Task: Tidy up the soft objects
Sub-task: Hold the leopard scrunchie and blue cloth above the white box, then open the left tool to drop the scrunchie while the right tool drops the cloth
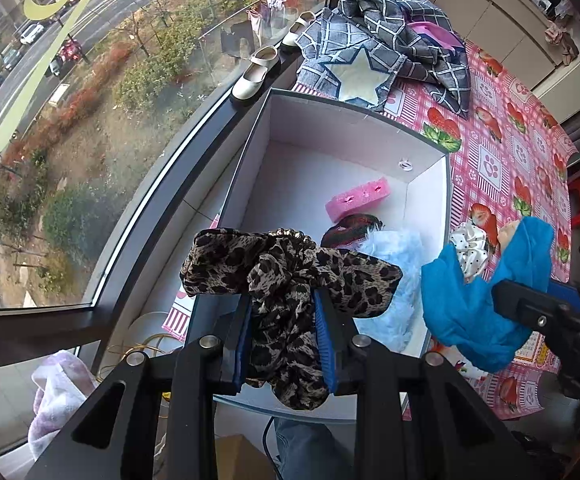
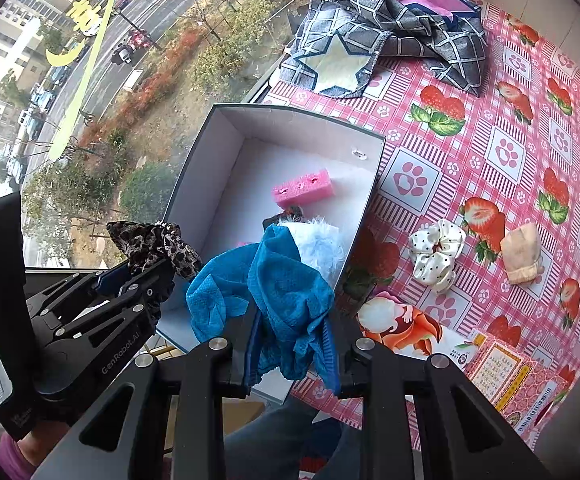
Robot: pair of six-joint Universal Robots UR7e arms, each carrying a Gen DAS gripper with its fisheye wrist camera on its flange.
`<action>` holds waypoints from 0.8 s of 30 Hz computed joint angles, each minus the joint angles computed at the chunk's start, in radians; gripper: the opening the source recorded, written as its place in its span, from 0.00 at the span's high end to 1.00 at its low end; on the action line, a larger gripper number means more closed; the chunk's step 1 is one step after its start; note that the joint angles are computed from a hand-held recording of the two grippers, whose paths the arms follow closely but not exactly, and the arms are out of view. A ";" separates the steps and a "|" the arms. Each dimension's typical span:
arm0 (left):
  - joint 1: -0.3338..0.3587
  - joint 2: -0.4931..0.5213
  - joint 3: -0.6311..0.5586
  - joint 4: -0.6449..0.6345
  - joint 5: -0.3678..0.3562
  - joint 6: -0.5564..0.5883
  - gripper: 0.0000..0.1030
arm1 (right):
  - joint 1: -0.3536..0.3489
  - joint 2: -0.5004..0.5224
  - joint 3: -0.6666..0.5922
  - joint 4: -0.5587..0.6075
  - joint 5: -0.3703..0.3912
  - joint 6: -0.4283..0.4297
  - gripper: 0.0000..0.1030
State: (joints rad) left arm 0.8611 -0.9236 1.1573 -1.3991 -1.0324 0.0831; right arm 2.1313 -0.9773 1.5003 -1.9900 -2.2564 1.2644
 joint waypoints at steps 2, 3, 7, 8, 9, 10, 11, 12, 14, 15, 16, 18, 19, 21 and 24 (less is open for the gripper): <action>0.003 0.019 -0.022 0.010 0.000 -0.009 0.70 | -0.007 0.003 -0.010 0.012 -0.003 -0.006 0.73; 0.004 0.029 -0.033 0.014 -0.002 -0.016 0.70 | -0.011 0.006 -0.017 0.023 -0.005 -0.006 0.73; 0.006 0.058 -0.064 0.026 0.002 -0.030 0.70 | -0.027 0.017 -0.042 0.054 -0.016 -0.013 0.73; 0.006 0.063 -0.069 0.029 0.001 -0.032 0.70 | -0.030 0.019 -0.046 0.058 -0.017 -0.016 0.73; 0.006 0.066 -0.069 0.032 0.000 -0.034 0.70 | -0.034 0.022 -0.051 0.064 -0.018 -0.019 0.73; 0.005 0.066 -0.066 0.032 0.002 -0.035 0.69 | -0.037 0.025 -0.057 0.070 -0.021 -0.022 0.73; 0.005 0.068 -0.065 0.032 0.004 -0.033 0.69 | -0.039 0.028 -0.061 0.071 -0.021 -0.028 0.73; 0.004 0.069 -0.064 0.033 0.003 -0.033 0.69 | -0.042 0.030 -0.065 0.068 -0.021 -0.037 0.73; 0.005 0.071 -0.062 0.037 -0.007 -0.035 0.61 | -0.042 0.039 -0.080 0.083 -0.034 -0.041 0.73; 0.005 0.068 -0.058 0.036 -0.011 -0.035 0.58 | -0.042 0.043 -0.088 0.093 -0.036 -0.046 0.73; 0.005 0.063 -0.053 0.030 -0.013 -0.034 0.50 | -0.043 0.045 -0.091 0.095 -0.035 -0.051 0.73; 0.004 0.058 -0.046 0.012 -0.019 -0.021 0.38 | -0.044 0.048 -0.095 0.096 -0.033 -0.059 0.65; 0.002 0.051 -0.037 -0.002 -0.026 -0.010 0.31 | -0.045 0.048 -0.096 0.099 -0.035 -0.060 0.48; 0.000 0.041 -0.028 -0.023 -0.034 0.012 0.24 | -0.041 0.051 -0.102 0.110 -0.047 -0.057 0.29; 0.000 0.040 -0.028 -0.010 -0.055 0.023 0.22 | -0.038 0.056 -0.115 0.124 -0.051 -0.065 0.29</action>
